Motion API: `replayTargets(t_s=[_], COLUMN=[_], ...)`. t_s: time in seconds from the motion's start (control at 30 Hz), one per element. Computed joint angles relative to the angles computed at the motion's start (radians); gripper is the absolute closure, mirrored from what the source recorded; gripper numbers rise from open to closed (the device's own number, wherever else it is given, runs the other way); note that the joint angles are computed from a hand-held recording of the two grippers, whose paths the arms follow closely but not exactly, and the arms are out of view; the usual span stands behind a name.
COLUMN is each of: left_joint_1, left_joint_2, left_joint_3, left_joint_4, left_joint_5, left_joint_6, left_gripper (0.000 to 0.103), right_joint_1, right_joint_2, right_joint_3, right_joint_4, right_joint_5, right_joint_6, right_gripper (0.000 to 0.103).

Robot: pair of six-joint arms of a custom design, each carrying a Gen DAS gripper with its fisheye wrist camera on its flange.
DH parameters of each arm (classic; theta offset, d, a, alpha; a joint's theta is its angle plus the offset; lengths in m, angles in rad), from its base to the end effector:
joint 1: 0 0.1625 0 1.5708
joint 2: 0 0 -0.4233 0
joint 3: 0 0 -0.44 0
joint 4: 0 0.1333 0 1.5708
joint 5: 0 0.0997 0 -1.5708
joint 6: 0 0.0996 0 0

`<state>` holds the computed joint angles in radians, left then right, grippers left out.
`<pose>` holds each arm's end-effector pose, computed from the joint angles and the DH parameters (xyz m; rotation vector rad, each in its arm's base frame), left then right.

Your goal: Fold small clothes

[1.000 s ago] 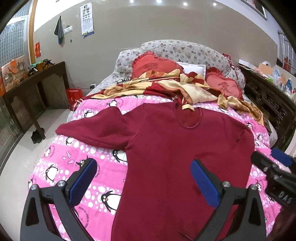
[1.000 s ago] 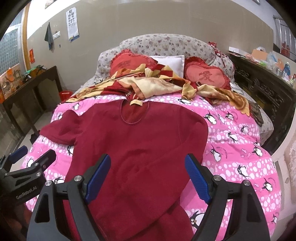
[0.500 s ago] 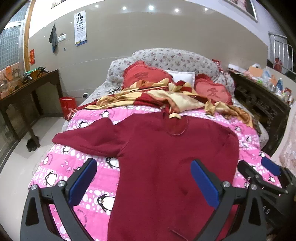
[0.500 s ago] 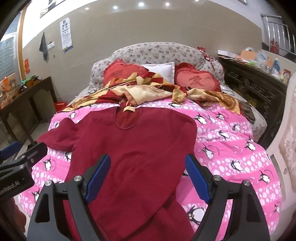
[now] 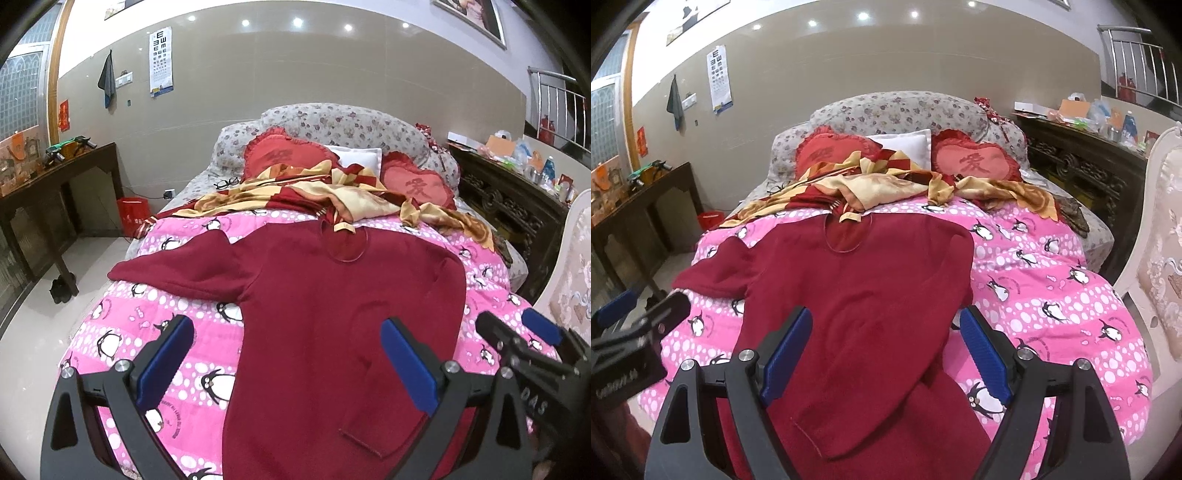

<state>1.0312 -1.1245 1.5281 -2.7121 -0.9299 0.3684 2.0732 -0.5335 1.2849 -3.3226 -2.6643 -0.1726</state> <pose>-0.2018 -0.7124 0.3795 0.7738 2.2858 -0.9898 0.4141 -0.6606 0.1366 0.0329 -2.0143 1.2216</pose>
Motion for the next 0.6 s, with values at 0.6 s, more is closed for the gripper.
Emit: replayTargets(t_s=[0.6], left_joint_1=[0.028], left_joint_2=[0.011], left_joint_3=[0.006], left_joint_4=[-0.019], left_joint_5=[0.013], left_joint_6=[0.017], left_gripper=[0.000], right_joint_1=[-0.025], right_joint_2=[0.042], right_joint_3=[-0.041], right_joint_4=[0.008], right_joint_5=[0.060], right_joint_6=[0.057], right_gripper=[0.014])
